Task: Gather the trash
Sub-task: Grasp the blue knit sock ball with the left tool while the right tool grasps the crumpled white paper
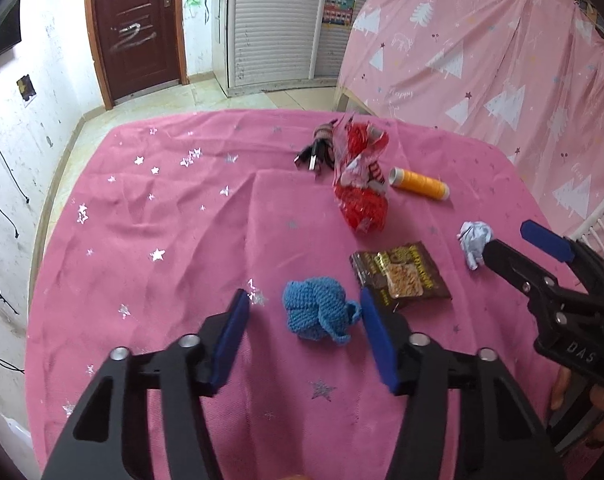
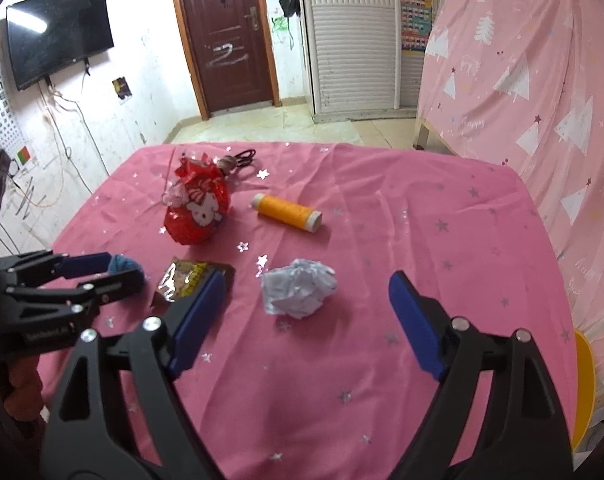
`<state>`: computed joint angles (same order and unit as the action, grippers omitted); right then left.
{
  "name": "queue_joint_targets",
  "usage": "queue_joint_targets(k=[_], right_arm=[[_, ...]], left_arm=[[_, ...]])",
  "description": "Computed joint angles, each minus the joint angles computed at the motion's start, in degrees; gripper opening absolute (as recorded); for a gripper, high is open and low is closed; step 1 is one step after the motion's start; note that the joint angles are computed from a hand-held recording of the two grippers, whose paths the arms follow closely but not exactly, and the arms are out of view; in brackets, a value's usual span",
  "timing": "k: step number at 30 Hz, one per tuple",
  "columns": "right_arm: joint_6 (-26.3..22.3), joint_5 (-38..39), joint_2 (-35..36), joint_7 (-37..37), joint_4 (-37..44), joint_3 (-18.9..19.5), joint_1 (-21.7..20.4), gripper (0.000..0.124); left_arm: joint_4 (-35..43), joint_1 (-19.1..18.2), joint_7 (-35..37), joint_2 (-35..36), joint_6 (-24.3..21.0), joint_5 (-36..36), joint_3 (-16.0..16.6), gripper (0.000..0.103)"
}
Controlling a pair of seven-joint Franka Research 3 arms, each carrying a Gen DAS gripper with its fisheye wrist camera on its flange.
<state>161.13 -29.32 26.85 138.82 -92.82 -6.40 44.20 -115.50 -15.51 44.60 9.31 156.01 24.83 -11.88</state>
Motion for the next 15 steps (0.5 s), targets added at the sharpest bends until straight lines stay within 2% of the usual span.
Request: queue_joint_targets(k=[4, 7, 13, 15], right_arm=[[-3.1, 2.8, 2.0, -4.0, 3.4, 2.1, -1.3, 0.081], [-4.8, 3.6, 3.0, -5.3, 5.1, 2.1, -1.0, 0.081], [-8.0, 4.8, 4.6, -6.8, 7.9, 2.1, -0.7, 0.081], [-8.2, 5.7, 4.8, -7.5, 8.2, 2.6, -1.2, 0.077]], left_arm=[[-1.0, 0.0, -0.3, -0.3, 1.3, 1.2, 0.3, 0.036], [-1.2, 0.0, 0.2, -0.2, 1.9, 1.6, 0.3, 0.028], [-1.6, -0.3, -1.0, -0.4, 2.4, 3.9, 0.6, 0.025], [-1.8, -0.1, -0.9, -0.5, 2.7, 3.9, 0.6, 0.025]])
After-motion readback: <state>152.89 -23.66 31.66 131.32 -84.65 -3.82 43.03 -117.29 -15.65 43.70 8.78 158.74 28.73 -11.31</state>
